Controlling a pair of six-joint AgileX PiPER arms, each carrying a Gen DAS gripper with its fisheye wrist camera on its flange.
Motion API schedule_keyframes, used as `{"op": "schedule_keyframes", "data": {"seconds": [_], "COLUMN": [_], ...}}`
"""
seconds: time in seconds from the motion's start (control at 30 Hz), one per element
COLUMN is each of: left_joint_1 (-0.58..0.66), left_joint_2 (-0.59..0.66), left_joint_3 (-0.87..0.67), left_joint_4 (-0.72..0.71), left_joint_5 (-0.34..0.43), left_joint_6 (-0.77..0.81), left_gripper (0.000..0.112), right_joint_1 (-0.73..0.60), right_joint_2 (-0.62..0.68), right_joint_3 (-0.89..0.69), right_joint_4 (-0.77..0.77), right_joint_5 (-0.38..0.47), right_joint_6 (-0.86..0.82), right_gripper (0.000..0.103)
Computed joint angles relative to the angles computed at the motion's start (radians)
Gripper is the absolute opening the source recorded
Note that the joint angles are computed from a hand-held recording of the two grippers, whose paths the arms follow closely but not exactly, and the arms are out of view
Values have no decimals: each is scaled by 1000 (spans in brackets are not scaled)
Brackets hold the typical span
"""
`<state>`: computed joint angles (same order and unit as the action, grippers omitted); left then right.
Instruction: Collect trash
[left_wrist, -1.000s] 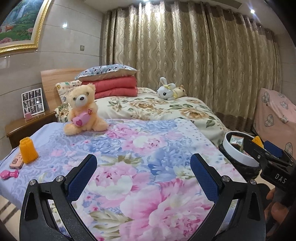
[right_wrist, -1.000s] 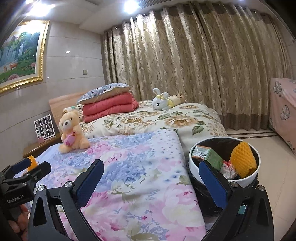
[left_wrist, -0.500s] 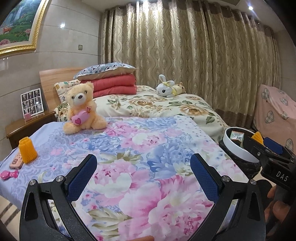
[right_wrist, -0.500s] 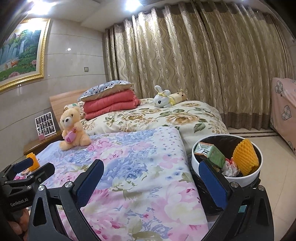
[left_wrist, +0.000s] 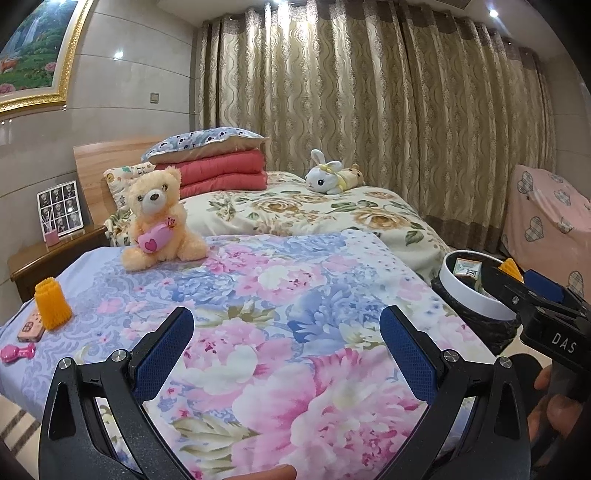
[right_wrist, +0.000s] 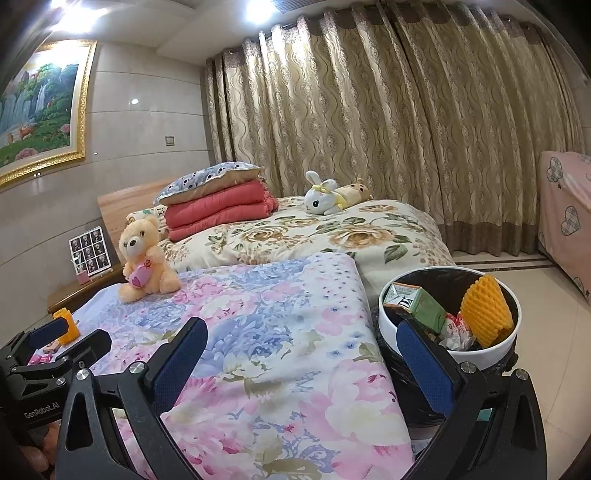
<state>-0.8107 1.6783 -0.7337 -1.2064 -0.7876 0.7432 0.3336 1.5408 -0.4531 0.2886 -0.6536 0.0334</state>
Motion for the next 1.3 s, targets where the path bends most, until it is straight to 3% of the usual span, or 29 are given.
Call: {"op": "schedule_keyframes", "data": {"seconds": [1.3], "left_joint_1": [-22], "left_joint_2": [6], "left_joint_3": [-13], "left_joint_4": [-18], "left_joint_5": [-4], "left_joint_6": [25], "left_gripper": [103], "right_joint_1": [-4], "right_joint_2": [-17], "right_joint_3": [11], "right_joint_4": [0], "right_joint_5": [6], "right_joint_6": [10], "right_gripper": [103]}}
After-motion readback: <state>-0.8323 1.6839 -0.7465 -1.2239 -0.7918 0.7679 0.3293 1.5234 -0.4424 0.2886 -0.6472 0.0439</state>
